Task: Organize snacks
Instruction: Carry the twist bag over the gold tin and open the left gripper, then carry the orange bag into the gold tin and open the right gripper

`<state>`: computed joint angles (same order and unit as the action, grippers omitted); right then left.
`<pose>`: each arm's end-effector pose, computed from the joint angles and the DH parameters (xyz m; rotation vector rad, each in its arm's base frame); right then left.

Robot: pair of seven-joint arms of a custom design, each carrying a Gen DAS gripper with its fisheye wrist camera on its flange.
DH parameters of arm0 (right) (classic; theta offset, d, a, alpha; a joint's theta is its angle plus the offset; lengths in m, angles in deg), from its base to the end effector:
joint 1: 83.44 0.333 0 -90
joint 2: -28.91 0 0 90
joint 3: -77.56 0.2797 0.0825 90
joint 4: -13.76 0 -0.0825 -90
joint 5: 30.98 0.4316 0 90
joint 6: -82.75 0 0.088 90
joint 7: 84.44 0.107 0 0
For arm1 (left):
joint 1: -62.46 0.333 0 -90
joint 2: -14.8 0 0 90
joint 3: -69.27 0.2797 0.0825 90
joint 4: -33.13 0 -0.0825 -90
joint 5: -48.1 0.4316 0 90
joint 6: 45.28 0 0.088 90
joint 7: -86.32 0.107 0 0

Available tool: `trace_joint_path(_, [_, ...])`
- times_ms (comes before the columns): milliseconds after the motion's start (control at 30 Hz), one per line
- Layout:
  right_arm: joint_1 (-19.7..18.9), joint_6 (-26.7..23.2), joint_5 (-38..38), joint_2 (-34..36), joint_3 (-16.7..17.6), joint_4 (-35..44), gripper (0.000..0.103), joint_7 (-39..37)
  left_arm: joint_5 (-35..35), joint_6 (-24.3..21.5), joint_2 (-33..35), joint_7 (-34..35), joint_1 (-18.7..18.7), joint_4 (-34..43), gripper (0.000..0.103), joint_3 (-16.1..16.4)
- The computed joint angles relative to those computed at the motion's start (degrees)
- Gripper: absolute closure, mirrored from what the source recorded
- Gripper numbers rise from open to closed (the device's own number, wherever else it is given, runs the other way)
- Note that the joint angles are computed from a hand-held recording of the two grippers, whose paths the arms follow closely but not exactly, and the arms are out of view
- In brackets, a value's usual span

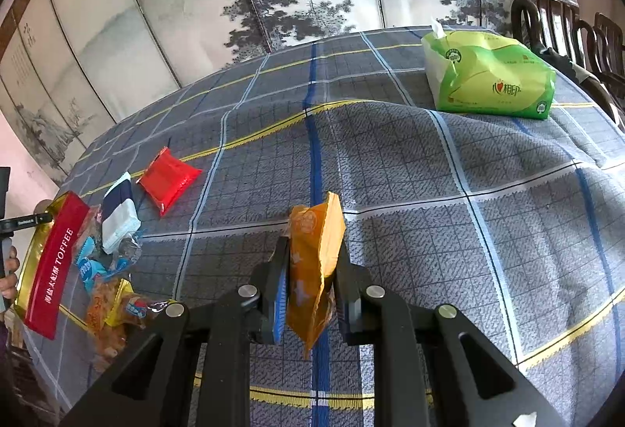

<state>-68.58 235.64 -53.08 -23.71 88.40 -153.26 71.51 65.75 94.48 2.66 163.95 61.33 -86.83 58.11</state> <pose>0.3539 0.1669 0.4281 -1.3205 2.0749 -0.5672 0.5755 -0.1302 0.5237 -1.6393 1.9764 -0.3939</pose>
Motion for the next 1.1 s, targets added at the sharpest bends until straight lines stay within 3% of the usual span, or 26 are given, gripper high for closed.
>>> trace_joint_path(100, [-0.01, 0.28, 0.16, 0.21, 0.19, 0.13, 0.085, 0.28, -7.66, 3.61, -6.01, 2.62, -1.00, -5.05, 0.045, 2.04])
trace_joint_path(267, [0.66, 0.08, 0.72, -0.18, 0.19, 0.12, 0.085, 1.15, -11.41, 7.31, -20.19, 1.47, 0.04, -16.07, 0.045, 0.93])
trace_joint_path(400, [2.22, 1.03, 1.59, 0.81, 0.02, 1.86, 0.085, 0.92, -14.24, 5.99, -32.83, 2.20, -0.36, -25.12, 0.045, 0.24])
trace_joint_path(467, [2.64, 2.33, 1.36, 2.45, 0.48, 3.76, 0.085, 0.26, -15.12, 3.26, -38.20, 2.53, -0.49, -28.35, 0.045, -0.57])
trace_joint_path(667, [5.74, 9.19, 1.94, 13.50, 0.66, 14.08, 0.086, -4.11, -17.57, -1.79, -52.16, 2.62, -1.84, -36.52, 0.045, -1.78])
trace_joint_path(833, [11.34, 16.20, 5.71, 26.33, -1.58, 25.08, 0.086, -10.56, -18.80, -5.04, -57.63, 4.61, -3.11, -38.93, 0.044, -0.99])
trace_joint_path(1033, [19.44, 17.72, 16.03, 40.82, -5.47, 39.03, 0.086, -24.67, -20.23, -6.70, -58.78, 5.28, -1.93, -39.23, 0.044, -0.14])
trace_joint_path(1100, [20.00, 16.55, 19.16, 45.12, -5.00, 43.75, 0.086, -29.12, -20.25, -6.67, -58.84, 5.39, -1.29, -39.33, 0.044, -0.06])
